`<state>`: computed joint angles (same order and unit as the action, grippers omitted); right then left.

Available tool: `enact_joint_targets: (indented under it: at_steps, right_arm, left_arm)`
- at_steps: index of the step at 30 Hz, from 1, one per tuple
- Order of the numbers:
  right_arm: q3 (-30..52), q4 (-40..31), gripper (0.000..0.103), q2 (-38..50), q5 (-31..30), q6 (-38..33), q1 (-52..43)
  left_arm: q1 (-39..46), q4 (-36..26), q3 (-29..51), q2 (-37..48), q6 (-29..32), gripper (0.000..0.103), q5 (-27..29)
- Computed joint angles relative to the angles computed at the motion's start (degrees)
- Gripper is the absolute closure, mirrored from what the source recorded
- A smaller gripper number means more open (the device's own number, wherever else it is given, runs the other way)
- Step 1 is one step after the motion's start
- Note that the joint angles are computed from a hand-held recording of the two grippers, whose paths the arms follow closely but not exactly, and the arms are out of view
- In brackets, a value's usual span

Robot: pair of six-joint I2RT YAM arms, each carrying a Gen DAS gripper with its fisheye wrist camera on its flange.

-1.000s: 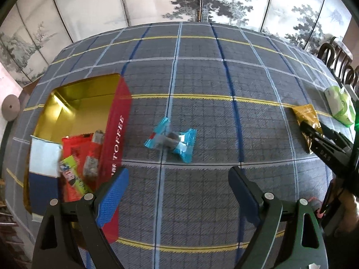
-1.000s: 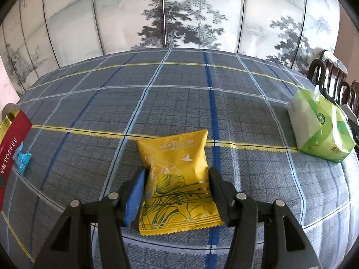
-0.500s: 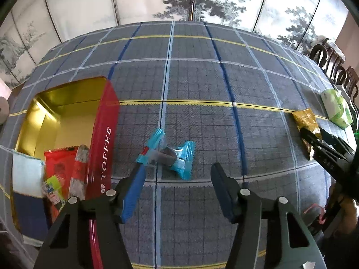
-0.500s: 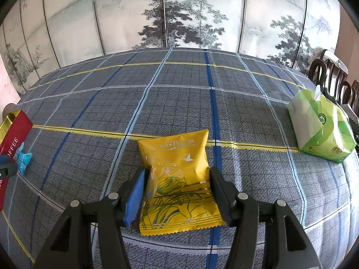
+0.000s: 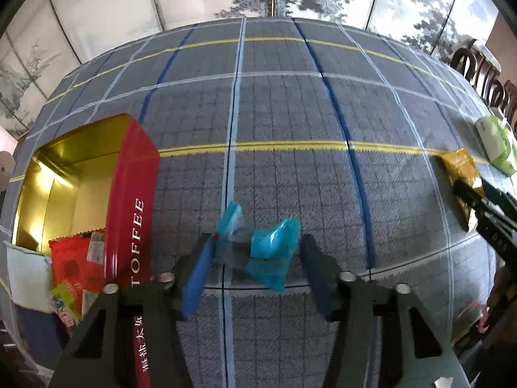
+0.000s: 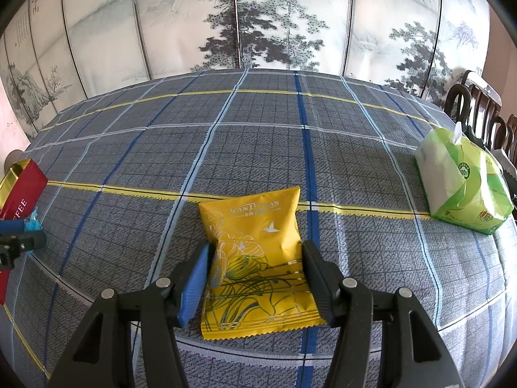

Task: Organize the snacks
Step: 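Grasp the clear-and-blue wrapped candy with the left gripper while the right holds the yellow packet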

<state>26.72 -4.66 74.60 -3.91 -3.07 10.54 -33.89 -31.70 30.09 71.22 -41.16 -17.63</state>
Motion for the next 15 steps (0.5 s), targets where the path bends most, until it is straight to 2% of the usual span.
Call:
enact_joint_targets:
  at_steps: [3, 15]
  right_arm:
    - [0.0, 0.0, 0.044, 0.0, 0.0, 0.0, 0.1]
    - [0.0, 0.0, 0.044, 0.0, 0.1, 0.0, 0.0]
  left_arm:
    - [-0.7, 0.1, -0.2, -0.1, 0.2, 0.068, -0.8]
    - [-1.2, -0.1, -0.6, -1.9, 0.1, 0.071, -0.2]
